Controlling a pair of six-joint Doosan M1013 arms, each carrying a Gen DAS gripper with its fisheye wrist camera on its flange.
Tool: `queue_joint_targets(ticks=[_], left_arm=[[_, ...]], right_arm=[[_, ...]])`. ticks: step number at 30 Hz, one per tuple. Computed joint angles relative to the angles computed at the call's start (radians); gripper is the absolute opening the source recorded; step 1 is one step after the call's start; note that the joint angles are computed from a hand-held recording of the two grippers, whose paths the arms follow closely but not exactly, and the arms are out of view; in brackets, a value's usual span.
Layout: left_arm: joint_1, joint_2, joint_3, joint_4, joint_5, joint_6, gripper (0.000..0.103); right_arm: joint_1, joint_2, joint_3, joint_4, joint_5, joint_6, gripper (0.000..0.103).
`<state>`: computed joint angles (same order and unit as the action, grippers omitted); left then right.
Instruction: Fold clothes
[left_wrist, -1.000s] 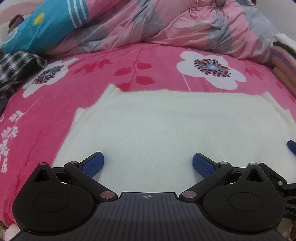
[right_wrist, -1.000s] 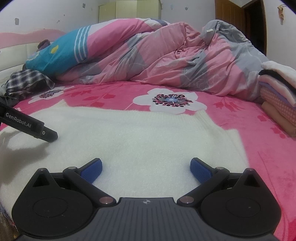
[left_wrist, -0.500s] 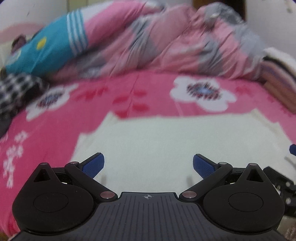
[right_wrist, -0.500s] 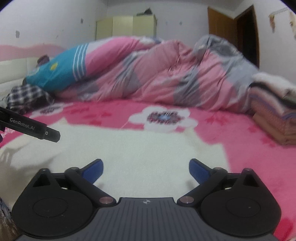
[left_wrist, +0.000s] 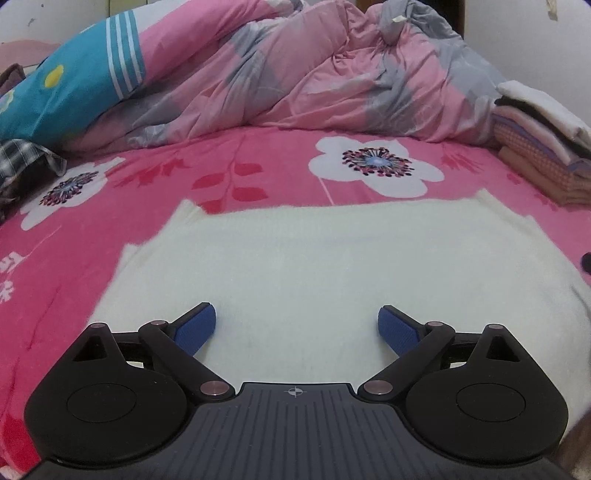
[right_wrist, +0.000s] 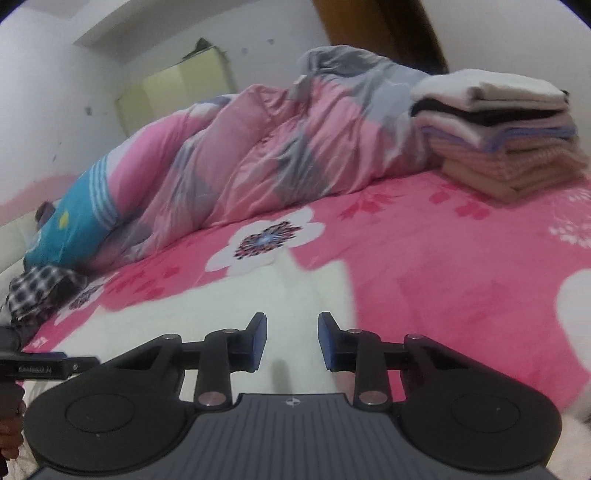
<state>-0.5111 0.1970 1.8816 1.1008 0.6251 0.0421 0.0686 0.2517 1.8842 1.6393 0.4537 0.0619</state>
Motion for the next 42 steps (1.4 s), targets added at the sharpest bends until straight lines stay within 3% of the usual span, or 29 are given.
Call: queue_joint_targets(ticks=[3,5,10,15,18,21,25,30,32,34,37,39,42], left_arm=[[0.001,0.0,0.001,-0.006,-0.003,0.012,0.096],[0.002,0.0,0.0,-0.015,-0.001,0.025,0.096],[0.003,-0.001,0.0,-0.018,-0.002,0.033,0.097],[0.0,-0.001,0.004,-0.002,0.0,0.02,0.097],[0.0,0.001,0.004,0.003,-0.001,0.019,0.098],[0.002,0.001,0.005,0.003,-0.005,0.023,0.098],[0.003,0.001,0.008,0.012,-0.012,0.019,0.099],[0.002,0.0,0.009,0.013,-0.011,0.021,0.099],[0.004,-0.001,0.009,0.003,-0.016,0.034,0.099],[0.008,-0.003,0.008,-0.012,-0.023,0.053,0.099],[0.009,-0.004,0.007,-0.025,-0.027,0.072,0.099],[0.01,-0.002,0.006,-0.029,-0.027,0.077,0.1],[0.01,0.001,-0.001,-0.042,-0.02,0.092,0.101]], right_arm=[[-0.024,0.024,-0.029,-0.175,0.016,0.207,0.033],[-0.057,0.027,-0.032,-0.157,0.098,0.286,0.031],[-0.075,-0.023,-0.004,-0.099,0.111,0.187,0.028],[-0.096,-0.04,0.009,-0.19,0.207,0.211,0.025],[-0.083,-0.025,0.01,-0.327,0.185,0.358,0.025],[-0.107,-0.012,0.007,-0.303,0.241,0.443,0.025],[-0.109,-0.044,0.014,-0.264,0.218,0.383,0.022],[-0.098,-0.041,0.004,-0.152,0.289,0.235,0.022],[-0.075,-0.019,-0.013,-0.231,0.248,0.289,0.022],[-0.068,-0.006,-0.025,-0.276,0.23,0.346,0.004],[-0.073,0.002,-0.034,-0.294,0.225,0.419,0.005],[-0.06,-0.018,-0.031,-0.258,0.178,0.33,0.005],[-0.044,-0.014,-0.045,-0.198,0.168,0.223,0.005]])
